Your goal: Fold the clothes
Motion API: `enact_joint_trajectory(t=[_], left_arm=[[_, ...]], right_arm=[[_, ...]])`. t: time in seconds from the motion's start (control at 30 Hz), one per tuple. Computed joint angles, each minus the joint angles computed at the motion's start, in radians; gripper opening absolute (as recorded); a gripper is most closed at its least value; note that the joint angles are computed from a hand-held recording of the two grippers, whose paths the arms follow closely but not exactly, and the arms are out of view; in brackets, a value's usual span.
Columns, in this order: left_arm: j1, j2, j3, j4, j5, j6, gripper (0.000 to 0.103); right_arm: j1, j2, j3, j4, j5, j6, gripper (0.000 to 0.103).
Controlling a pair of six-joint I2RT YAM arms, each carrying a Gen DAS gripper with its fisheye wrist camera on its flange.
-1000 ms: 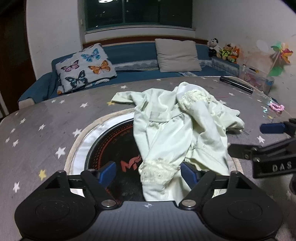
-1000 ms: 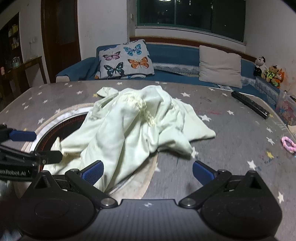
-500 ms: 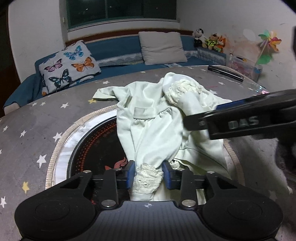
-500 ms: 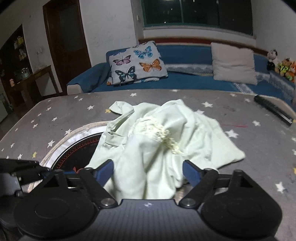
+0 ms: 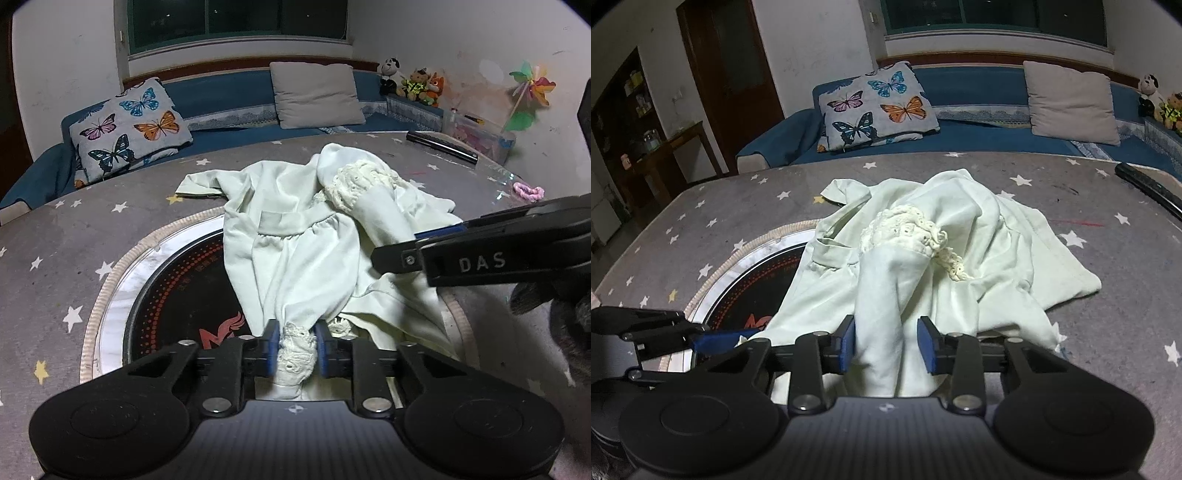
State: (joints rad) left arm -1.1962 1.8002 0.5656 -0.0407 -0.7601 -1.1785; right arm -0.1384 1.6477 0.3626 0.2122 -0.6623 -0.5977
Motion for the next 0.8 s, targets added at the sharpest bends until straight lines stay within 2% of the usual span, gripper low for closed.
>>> enact_joint_trajectory(t=[0.17,0.27,0.4,0.5,0.57,0.63,0.7,0.8], left_arm=[[-0.013,-0.005,0.002,-0.019,-0.019,-0.025,0.015],[-0.018,-0.001,0.004,-0.028,-0.027,-0.042,0.015],[-0.028,0.004,0.01,-0.038,-0.035,-0.053,0.014],[-0.039,0.002,0.015,-0.056,-0.051,-0.065,0.013],[-0.053,-0.012,0.014,-0.089,-0.07,-0.097,0.012],[-0.071,-0.03,0.013,-0.129,-0.09,-0.137,0.012],[-0.096,-0.05,0.012,-0.183,-0.112,-0.189,0.011],[-0.17,-0.088,0.02,-0.33,-0.148,-0.335,0.011]], right_arm=[[0.003,0.009,-0.012,0.017,0.0,-0.009,0.037],[-0.035,0.031,0.009,-0.039,-0.062,-0.03,0.037],[-0.033,0.034,-0.015,0.004,-0.045,-0.045,0.037],[-0.026,0.027,-0.046,0.053,-0.028,-0.054,0.029],[-0.024,0.016,-0.067,0.078,-0.022,-0.058,0.015],[-0.034,0.001,-0.08,0.084,-0.026,-0.057,0.006],[-0.077,-0.032,-0.089,0.057,-0.048,-0.074,0.003],[-0.188,-0.095,-0.086,-0.06,-0.107,-0.168,0.003]])
